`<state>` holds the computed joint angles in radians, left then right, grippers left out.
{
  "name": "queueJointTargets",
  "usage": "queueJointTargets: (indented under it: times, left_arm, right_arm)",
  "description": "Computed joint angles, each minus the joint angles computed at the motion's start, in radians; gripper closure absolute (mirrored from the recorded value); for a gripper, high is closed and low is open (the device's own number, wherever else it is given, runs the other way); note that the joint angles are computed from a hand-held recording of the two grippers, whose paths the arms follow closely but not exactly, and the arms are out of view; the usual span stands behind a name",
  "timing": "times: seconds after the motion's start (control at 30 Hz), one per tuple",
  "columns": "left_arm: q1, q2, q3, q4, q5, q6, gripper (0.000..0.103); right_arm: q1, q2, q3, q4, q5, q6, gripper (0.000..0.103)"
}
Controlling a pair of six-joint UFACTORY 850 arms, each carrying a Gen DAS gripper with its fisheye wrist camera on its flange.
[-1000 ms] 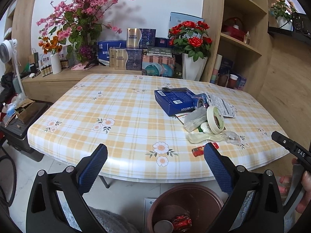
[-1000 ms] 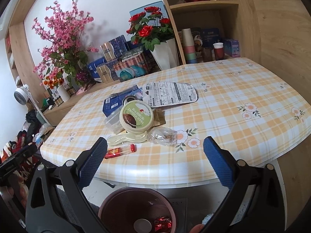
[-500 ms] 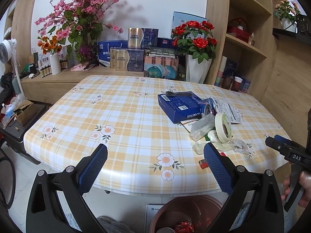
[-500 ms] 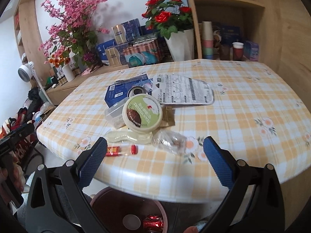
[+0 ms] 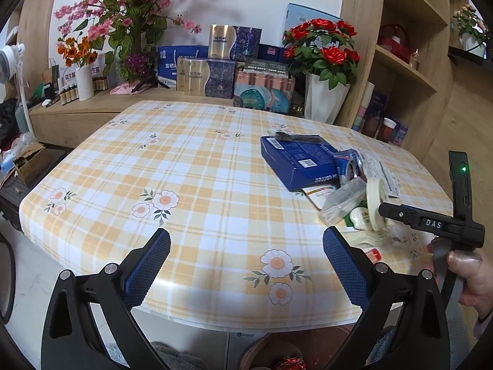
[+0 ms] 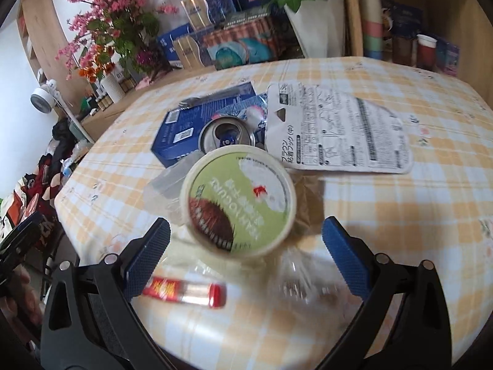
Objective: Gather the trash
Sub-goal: 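Grasp the clear plastic box with the left tool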
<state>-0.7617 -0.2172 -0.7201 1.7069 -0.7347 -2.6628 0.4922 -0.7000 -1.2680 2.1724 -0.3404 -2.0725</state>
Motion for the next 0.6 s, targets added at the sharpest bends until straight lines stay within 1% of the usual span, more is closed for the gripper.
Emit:
queueJointTargets:
  times: [0.1,0.2,0.23,0.27,0.3,0.33,0.43,0.6]
  left_arm:
    - [0.02,-0.009,0.001,0.016,0.016,-0.018,0.006]
    - [0.029,-0.02,-0.004,0.028,0.025,-0.019,0.006]
    - [0.034,-0.026,-0.009,0.036,0.031,-0.019,0.006]
    - [0.034,-0.03,-0.012,0.04,0.033,-0.019,0.006]
    - [0.037,-0.035,-0.017,0.047,0.038,-0.019,0.006]
    - [0.038,-0.039,-0.021,0.054,0.042,-0.019,0.006]
    - [0.047,-0.057,-0.041,0.099,0.067,-0.032,0.006]
    - [0.074,-0.094,-0.095,0.252,0.154,-0.084,0.006]
  right_arm:
    - [-0.004,-0.034,-0.044,-0.101,-0.01,0.119,0.006]
    - [-0.011,-0.065,-0.089,-0.271,-0.02,0.321,0.006]
    - [-0.012,-0.07,-0.095,-0.298,-0.027,0.348,0.007]
    - [-0.013,-0.07,-0.096,-0.3,-0.03,0.341,0.011]
    - [-0.009,-0.066,-0.092,-0.289,-0.014,0.315,0.015]
    - [-0.009,-0.061,-0.087,-0.284,-0.009,0.301,0.015]
    - [-0.017,-0.045,-0.066,-0.255,-0.027,0.267,0.016]
    - [-0.041,0.009,0.004,-0.089,-0.049,0.139,0.016]
